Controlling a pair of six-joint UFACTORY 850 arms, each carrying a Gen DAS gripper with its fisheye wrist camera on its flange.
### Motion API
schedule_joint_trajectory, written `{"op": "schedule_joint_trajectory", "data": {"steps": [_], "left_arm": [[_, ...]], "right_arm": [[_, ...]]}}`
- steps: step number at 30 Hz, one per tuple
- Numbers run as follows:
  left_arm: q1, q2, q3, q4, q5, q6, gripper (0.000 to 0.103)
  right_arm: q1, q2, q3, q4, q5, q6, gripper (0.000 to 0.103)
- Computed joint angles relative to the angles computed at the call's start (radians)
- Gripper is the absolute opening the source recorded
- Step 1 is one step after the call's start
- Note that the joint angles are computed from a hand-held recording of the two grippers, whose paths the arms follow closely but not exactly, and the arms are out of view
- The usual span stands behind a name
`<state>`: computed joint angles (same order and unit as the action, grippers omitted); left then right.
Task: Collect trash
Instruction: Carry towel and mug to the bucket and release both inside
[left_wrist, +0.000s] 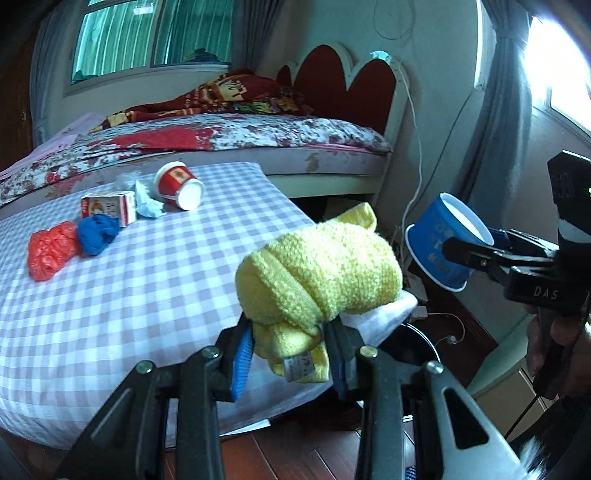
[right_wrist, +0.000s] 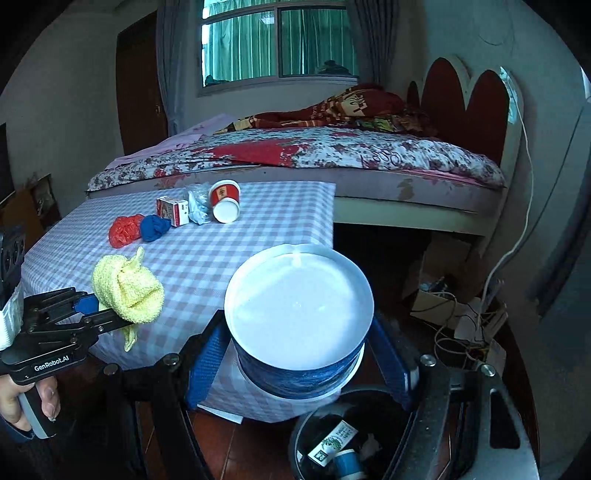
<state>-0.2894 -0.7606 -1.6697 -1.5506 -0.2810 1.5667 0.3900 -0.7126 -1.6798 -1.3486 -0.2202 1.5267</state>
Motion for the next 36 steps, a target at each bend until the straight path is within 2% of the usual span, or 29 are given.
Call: {"op": "schedule_joint_trajectory", "data": {"steps": [5, 8, 18, 22, 28, 36], "left_arm": [[-0.048, -0.005, 0.012, 0.052, -0.037, -0.039, 0.037], [-0.074, -0.007, 0.021, 0.083, -0.054, -0.064, 0.037], [-0.145, -0.058, -0.005, 0.265, -0.083, -0.236, 0.037], [-0.155, -0.098, -0.043, 0.375, -0.097, -0.359, 0.037], [-0.157, -0.162, -0.119, 0.523, -0.129, -0.541, 0.037], [-0.171, -0.229, -0.198, 0.664, -0.16, -0.706, 0.037]], "right_arm": [[-0.022, 0.073, 0.139, -0.148, -0.019, 0.187, 0.076], [-0.033, 0.105, 0.209, -0.186, -0.026, 0.242, 0.076], [-0.075, 0.151, 0.354, -0.154, -0.013, 0.251, 0.076], [-0.096, 0.139, 0.364, -0.053, 0.006, 0.166, 0.077], [-0.113, 0.09, 0.339, 0.176, 0.03, -0.079, 0.077], [-0.123, 0.018, 0.283, 0.603, 0.031, -0.569, 0.077]]}}
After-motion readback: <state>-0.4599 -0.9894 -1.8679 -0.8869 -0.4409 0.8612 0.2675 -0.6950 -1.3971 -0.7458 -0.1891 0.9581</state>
